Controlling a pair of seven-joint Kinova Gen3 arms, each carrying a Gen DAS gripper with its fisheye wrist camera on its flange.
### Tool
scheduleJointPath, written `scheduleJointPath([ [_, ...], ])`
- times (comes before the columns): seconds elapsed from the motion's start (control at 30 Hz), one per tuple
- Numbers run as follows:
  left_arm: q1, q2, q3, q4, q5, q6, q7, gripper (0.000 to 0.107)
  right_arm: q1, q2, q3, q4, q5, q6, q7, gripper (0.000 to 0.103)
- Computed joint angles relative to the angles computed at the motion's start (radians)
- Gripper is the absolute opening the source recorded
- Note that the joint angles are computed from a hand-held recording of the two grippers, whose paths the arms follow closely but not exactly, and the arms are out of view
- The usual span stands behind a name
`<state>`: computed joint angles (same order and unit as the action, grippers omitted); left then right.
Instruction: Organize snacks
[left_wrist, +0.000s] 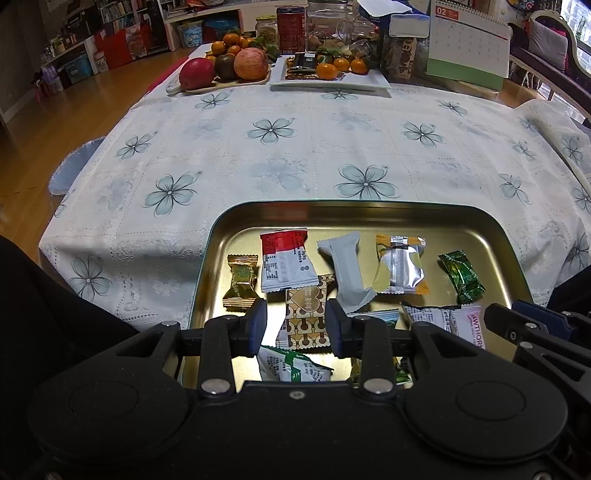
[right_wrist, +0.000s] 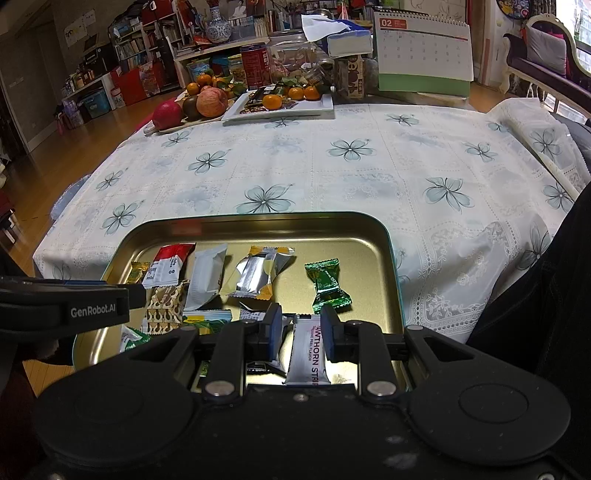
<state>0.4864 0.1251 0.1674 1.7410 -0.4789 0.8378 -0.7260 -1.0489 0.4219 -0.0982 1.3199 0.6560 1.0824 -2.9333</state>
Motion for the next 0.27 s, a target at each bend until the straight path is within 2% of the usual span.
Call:
scheduleJointPath([
  [0.27, 0.008, -0.002, 0.001, 0.005, -0.024, -0.001, 0.018, 0.043, 0.001, 0.000, -0.001, 0.002, 0.001, -0.002, 0.000, 0.025],
])
